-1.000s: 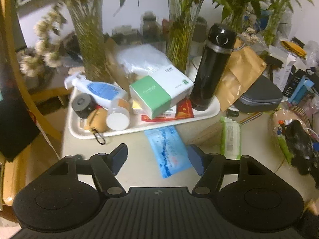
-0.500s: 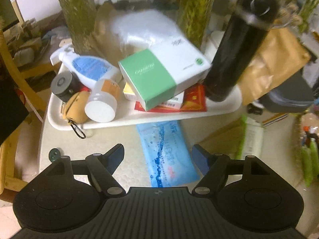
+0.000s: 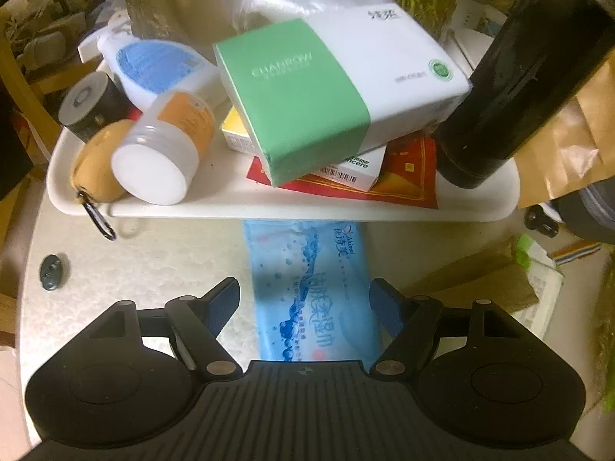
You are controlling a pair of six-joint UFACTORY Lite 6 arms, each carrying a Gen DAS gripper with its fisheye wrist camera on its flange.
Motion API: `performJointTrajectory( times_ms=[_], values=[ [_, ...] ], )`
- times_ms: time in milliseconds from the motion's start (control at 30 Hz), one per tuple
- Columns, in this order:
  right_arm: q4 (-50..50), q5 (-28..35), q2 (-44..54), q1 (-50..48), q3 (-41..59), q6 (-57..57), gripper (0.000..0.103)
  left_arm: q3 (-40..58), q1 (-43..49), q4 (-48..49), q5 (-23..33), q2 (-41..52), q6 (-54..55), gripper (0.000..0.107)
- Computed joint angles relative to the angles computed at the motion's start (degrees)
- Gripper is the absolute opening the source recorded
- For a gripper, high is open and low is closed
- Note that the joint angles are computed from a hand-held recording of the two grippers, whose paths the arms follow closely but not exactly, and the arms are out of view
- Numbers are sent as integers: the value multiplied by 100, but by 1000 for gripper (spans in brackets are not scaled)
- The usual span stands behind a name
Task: Organize soft objects
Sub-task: 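Grasp the blue wet-wipes packet with the left tool while the right tool holds the roll, then lift the blue packet with the left tool toward the cardboard box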
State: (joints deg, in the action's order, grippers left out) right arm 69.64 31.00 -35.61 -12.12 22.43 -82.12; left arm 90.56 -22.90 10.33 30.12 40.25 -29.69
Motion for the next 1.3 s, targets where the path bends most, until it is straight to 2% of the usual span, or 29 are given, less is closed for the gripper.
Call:
performJointTrajectory(
  times_ms=[100,300,500,667,867,1133,1300],
  values=[
    [-20,-33,-8,42,1,10,47,32,26,-221,-135,144,136,74],
    [-35,-94,42,144,54,56,47,-52,-195,674,-243,230,-581,75],
    [-66,-121,115,245,116,147,47,85,-187,487,152,224,-458,66],
    [-192,-217,125,384,108,245,47,-104,-206,845,317,-26,-447,63],
    [-110,-84,73,265,105,265,47,-644,-255,1154,299,-845,-310,63],
    [-150,-82,-111,383,50,500,47,-1688,-90,1172,-40,-2315,60,63],
    [-548,-269,-495,382,-40,883,47,-2225,58,1023,-210,-3124,443,63]
  ],
)
